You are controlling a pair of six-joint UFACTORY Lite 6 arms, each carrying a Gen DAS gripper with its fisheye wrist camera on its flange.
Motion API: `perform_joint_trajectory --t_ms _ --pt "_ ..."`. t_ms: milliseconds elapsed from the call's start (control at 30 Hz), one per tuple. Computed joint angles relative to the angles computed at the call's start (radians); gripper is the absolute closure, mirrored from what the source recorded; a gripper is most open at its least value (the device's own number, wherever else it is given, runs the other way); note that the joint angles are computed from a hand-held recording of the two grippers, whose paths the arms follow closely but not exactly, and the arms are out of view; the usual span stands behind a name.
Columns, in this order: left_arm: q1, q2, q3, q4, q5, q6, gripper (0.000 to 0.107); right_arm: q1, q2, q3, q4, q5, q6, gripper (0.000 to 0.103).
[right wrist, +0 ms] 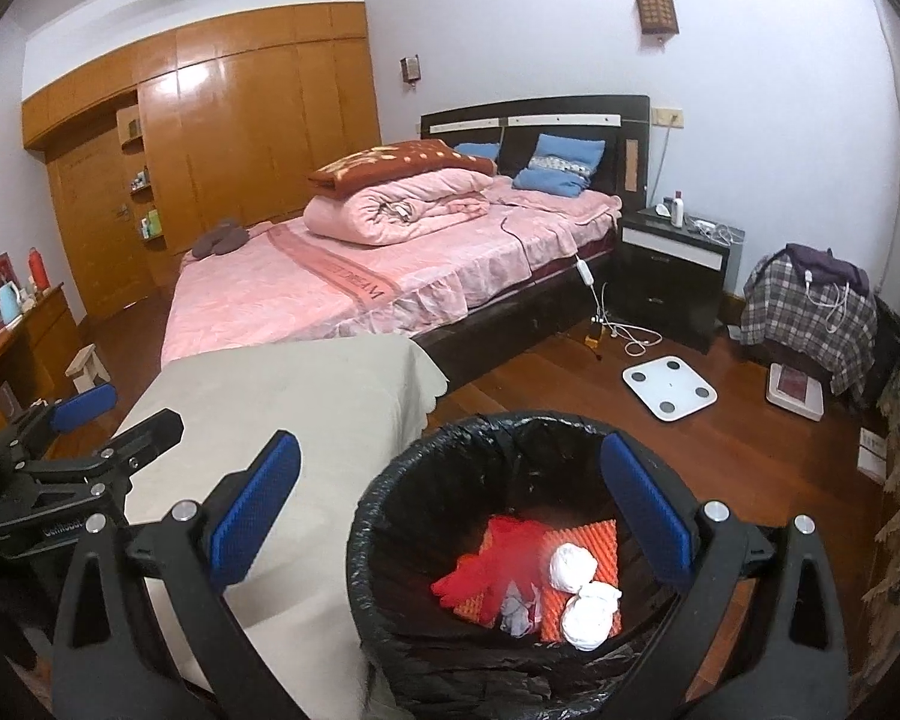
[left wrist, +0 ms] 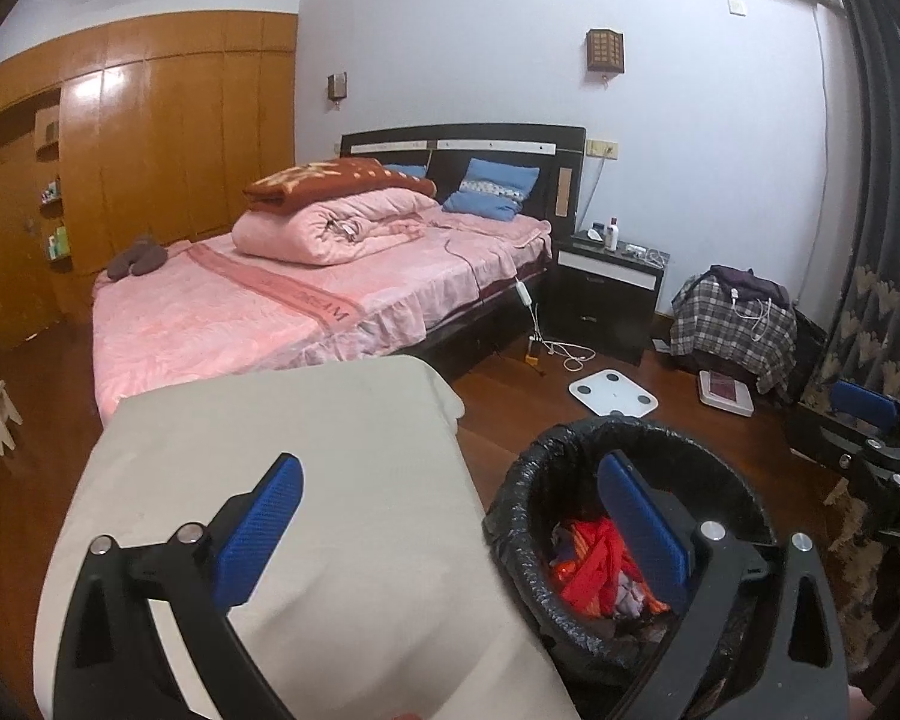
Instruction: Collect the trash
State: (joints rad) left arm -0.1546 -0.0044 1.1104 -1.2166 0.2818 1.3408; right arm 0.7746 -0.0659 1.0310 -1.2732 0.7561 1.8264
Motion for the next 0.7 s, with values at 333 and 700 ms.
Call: perform_joint_trajectory --t_ms 333,700 --pt "0.007 -0.053 -0.020 -0.008 -0.003 0.013 0.010 0.019 0.016 0.052 0.031 0.025 -0.048 0.005" --pt "0.013 -0.067 -0.034 -0.032 0.004 0.050 0.010 0.022 0.019 0.055 0.028 0.028 -0.043 0.005"
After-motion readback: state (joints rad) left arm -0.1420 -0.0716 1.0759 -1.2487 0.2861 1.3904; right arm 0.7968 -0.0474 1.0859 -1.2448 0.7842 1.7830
